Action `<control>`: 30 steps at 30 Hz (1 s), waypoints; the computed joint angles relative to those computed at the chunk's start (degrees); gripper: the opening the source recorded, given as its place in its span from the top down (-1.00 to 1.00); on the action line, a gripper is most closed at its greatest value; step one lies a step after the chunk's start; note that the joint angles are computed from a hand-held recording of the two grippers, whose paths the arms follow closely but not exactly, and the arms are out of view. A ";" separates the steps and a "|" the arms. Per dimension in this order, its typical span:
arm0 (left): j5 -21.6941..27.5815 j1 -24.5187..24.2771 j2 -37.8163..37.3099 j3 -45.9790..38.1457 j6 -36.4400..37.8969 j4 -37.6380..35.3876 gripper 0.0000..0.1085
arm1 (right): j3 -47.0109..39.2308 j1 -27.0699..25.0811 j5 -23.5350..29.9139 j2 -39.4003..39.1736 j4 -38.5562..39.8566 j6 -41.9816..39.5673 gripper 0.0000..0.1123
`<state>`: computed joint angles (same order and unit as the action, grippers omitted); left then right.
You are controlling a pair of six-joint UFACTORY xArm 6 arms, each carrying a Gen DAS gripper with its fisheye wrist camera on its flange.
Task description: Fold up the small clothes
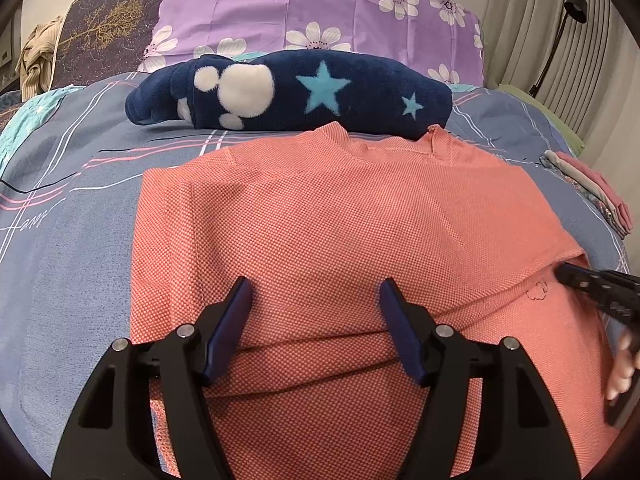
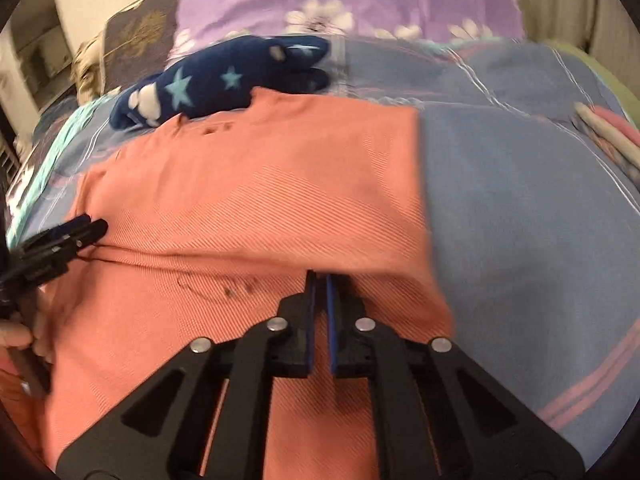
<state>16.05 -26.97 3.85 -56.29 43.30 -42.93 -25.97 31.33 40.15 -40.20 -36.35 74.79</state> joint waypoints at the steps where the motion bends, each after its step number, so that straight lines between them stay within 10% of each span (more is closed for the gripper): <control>1: -0.09 -0.03 -0.01 0.06 -0.16 0.30 -0.26 | -0.03 0.80 -0.17 -1.35 -0.64 -0.39 0.72; 7: -0.62 -0.22 -0.18 0.40 -0.72 1.07 -0.27 | -4.80 -1.23 -3.82 2.59 -13.28 3.59 0.53; 13: -0.52 -0.25 -0.04 0.33 -0.98 1.57 -0.30 | -1.41 -9.49 -11.49 9.08 -1.71 -4.26 0.35; 19: -1.15 -0.51 0.01 0.58 -2.63 3.95 -0.32 | -2.24 -8.85 -11.65 12.42 -7.37 -0.20 0.33; 25: 5.60 4.29 -11.81 8.14 11.73 -12.36 -0.32 | 5.99 -3.34 -7.39 -3.75 -3.18 -3.28 0.12; 30: 14.55 12.52 -24.88 19.87 13.07 -5.64 -0.34 | 14.08 2.58 3.75 -20.80 3.39 -8.84 0.09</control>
<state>30.59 -14.45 -21.03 -36.42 56.37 -48.57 -11.89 33.91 43.90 -61.00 -32.96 65.94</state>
